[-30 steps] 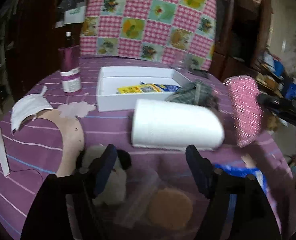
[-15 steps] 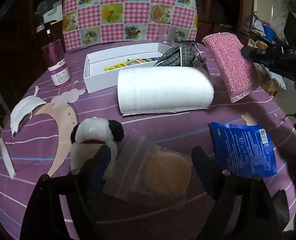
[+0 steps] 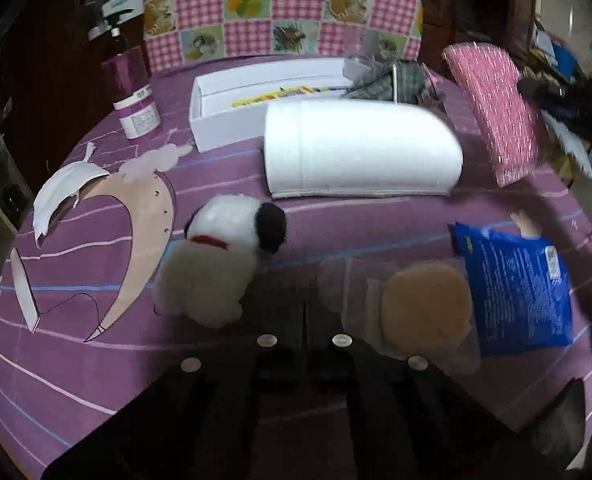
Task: Organize soft objects
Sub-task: 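Grasp the clear bag with beige puff in left gripper while right holds sponge, then carry the bag with left gripper and sponge with right gripper over the white box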
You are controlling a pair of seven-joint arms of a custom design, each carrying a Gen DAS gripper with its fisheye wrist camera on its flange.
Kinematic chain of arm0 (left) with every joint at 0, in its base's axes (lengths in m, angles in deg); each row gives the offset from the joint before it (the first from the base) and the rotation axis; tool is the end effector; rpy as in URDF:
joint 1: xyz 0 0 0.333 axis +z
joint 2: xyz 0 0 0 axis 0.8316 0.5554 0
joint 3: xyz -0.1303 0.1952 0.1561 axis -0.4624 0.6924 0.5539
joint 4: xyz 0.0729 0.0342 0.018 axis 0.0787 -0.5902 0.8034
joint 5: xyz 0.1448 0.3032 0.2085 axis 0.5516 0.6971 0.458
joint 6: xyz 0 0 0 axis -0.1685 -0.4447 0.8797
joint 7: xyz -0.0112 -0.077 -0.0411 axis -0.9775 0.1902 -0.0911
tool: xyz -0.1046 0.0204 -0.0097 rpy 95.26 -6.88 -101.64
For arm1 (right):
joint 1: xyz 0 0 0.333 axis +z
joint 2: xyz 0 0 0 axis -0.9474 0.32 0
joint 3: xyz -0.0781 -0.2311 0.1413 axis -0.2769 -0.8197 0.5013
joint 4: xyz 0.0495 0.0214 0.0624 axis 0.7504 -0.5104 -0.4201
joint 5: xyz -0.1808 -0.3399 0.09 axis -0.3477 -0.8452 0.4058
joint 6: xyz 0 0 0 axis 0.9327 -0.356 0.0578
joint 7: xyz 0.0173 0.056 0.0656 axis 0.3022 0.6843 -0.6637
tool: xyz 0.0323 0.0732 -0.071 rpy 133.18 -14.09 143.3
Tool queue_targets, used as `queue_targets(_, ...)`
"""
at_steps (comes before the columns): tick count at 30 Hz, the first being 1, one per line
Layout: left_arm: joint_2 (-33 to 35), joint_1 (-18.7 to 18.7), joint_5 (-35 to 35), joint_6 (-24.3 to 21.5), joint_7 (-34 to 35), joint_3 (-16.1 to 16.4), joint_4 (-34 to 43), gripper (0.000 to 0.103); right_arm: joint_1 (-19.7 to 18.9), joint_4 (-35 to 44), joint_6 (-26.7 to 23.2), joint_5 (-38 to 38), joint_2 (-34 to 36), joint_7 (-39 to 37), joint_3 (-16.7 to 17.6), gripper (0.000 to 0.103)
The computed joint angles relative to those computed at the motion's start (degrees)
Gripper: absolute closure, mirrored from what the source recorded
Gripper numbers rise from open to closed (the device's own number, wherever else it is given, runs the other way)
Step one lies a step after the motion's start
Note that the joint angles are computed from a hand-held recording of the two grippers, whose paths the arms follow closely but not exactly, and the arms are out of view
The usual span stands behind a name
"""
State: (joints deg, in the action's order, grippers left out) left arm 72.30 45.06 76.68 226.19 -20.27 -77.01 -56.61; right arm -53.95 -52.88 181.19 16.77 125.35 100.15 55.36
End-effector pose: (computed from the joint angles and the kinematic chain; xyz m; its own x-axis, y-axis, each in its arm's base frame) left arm 0.5772 -0.1835 0.3044 0.1560 -0.9877 -0.0069 -0.7627 -0.1160 -0.6363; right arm 0.7294 0.3624 0.3173 0.6680 -0.6578 -0.3479 -0.5012 -0.0521 -0.8638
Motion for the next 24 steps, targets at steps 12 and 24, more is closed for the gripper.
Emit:
queue_targets(12,-4.78,1.88,8.26,2.87,-7.45,-0.09,2.76,0.103,-0.74,-1.84,-2.1,2.28,-2.94,1.36,-0.16,0.09)
queue_targets(24,-3.73,8.0,-1.8,15.36,3.9,-2.42,-1.01,0.046,-1.91,-7.43,1.41,4.26,-8.16,-2.13,1.37,0.09)
